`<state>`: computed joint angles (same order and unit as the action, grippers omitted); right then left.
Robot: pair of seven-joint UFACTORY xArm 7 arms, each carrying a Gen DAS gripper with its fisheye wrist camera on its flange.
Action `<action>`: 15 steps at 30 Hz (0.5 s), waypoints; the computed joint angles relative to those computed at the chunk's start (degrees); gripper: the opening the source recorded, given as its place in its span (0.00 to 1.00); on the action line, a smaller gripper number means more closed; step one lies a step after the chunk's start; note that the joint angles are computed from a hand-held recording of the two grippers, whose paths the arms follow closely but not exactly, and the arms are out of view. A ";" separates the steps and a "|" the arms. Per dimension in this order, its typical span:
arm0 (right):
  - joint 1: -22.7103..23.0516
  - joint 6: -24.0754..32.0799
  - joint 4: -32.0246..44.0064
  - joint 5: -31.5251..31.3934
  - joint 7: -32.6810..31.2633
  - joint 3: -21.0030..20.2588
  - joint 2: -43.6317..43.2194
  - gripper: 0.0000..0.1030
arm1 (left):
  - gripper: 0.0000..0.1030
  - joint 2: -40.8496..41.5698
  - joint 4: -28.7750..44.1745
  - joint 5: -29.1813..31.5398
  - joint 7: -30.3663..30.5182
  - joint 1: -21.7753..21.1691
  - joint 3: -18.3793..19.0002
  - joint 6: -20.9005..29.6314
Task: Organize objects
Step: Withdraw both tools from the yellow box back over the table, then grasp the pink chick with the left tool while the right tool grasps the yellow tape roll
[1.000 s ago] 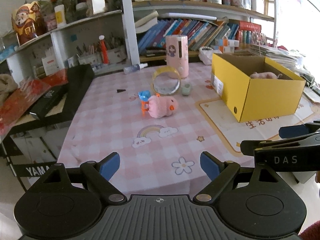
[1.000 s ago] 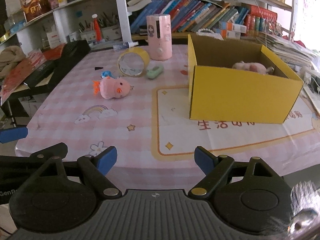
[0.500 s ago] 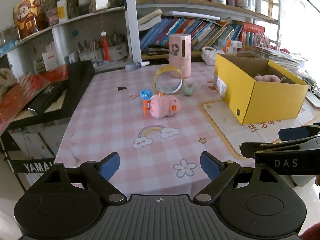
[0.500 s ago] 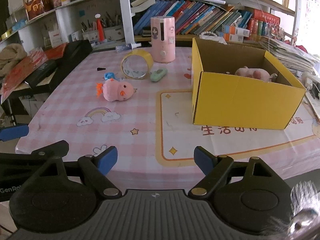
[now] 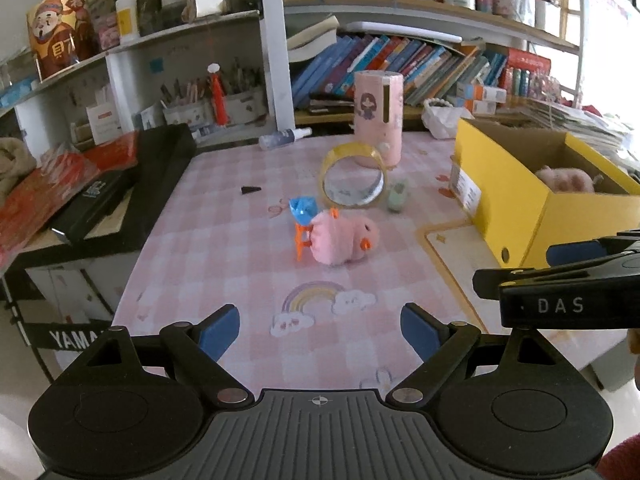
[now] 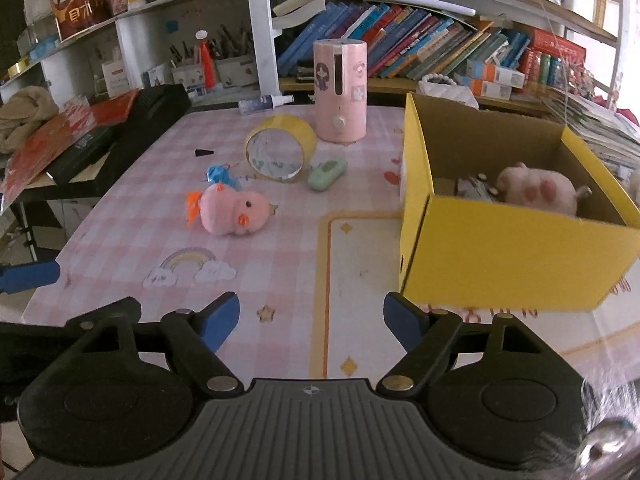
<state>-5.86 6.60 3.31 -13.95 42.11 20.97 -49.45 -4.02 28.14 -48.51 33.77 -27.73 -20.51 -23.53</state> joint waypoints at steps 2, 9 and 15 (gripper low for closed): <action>-2.28 -3.07 1.37 -0.97 -1.84 -0.41 3.62 0.76 | 0.87 2.04 2.41 -2.66 2.25 0.09 -0.18 -0.31; -9.19 -12.33 7.17 -0.98 -10.80 -0.96 16.38 0.74 | 0.87 8.98 11.38 -11.40 10.39 -5.20 4.82 -0.85; -11.91 -18.98 11.51 0.58 -18.29 -1.48 24.81 0.72 | 0.87 14.72 20.16 -22.18 21.00 -11.34 10.40 -0.11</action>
